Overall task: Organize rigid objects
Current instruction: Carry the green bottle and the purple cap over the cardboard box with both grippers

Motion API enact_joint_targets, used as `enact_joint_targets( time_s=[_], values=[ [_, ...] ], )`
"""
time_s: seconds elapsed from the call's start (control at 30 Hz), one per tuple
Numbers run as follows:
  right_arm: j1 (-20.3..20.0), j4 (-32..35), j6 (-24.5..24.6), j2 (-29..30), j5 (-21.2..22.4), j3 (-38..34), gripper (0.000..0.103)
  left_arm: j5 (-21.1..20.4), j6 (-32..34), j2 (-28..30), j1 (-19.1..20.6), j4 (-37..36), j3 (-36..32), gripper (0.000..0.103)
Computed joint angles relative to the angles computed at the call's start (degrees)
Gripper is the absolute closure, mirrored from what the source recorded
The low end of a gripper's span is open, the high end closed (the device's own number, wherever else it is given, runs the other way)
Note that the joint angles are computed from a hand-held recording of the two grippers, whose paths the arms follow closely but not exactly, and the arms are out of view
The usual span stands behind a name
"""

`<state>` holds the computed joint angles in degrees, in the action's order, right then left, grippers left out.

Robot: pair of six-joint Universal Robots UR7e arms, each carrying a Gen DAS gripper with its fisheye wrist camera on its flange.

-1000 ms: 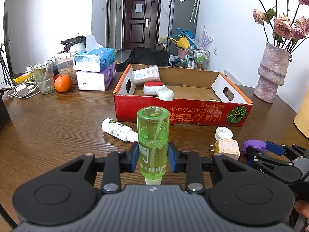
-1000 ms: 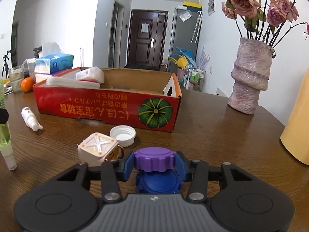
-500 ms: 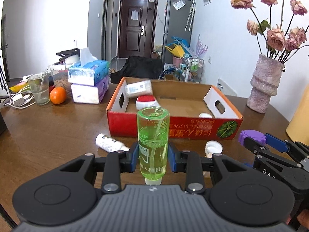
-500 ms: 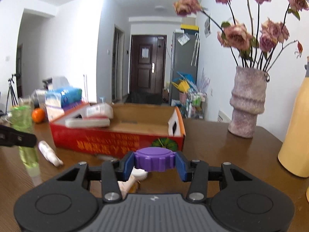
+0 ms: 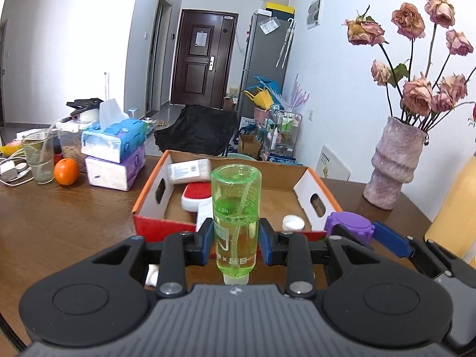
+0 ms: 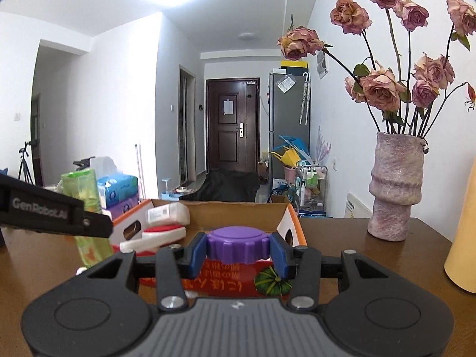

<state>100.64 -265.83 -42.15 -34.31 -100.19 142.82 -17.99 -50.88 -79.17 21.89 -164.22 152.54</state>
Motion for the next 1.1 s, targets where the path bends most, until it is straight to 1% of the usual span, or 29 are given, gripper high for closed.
enact_joint_targets(
  time_s=[0.1,0.23,0.37,0.53,0.63,0.77,0.97,1.1],
  values=[
    [-0.1,1.0,0.5,-0.4,0.4,-1.4,0.058,-0.4,8.0,4.5,2.0,-11.8,-1.2,0.071],
    [-0.4,3.4,1.0,-1.4,1.2,-2.8,0.058,-1.7,18.5,10.0,5.1,-25.4,-4.0,0.071],
    [-0.8,6.0,1.3,-2.2,1.8,-4.8,0.058,-3.0,27.0,13.9,7.8,-34.7,-7.1,0.071],
    [-1.1,9.2,1.4,-2.6,2.8,-7.9,0.058,-4.6,36.9,17.7,11.0,-44.3,-11.2,0.071],
    [-1.1,10.8,0.9,-2.5,3.2,-9.7,0.058,-5.5,41.5,19.3,13.0,-47.9,-13.8,0.071],
    [-1.1,13.1,0.3,-2.1,3.3,-12.3,0.058,-7.0,46.3,20.8,15.5,-50.8,-16.8,0.071],
    [-1.3,16.1,-1.1,-1.1,3.3,-15.7,0.058,-9.1,51.6,22.7,19.3,-53.1,-20.9,0.071],
    [-1.4,17.5,-1.6,-0.5,2.9,-17.6,0.058,-10.4,54.2,23.7,21.6,-53.3,-23.5,0.071]
  ],
)
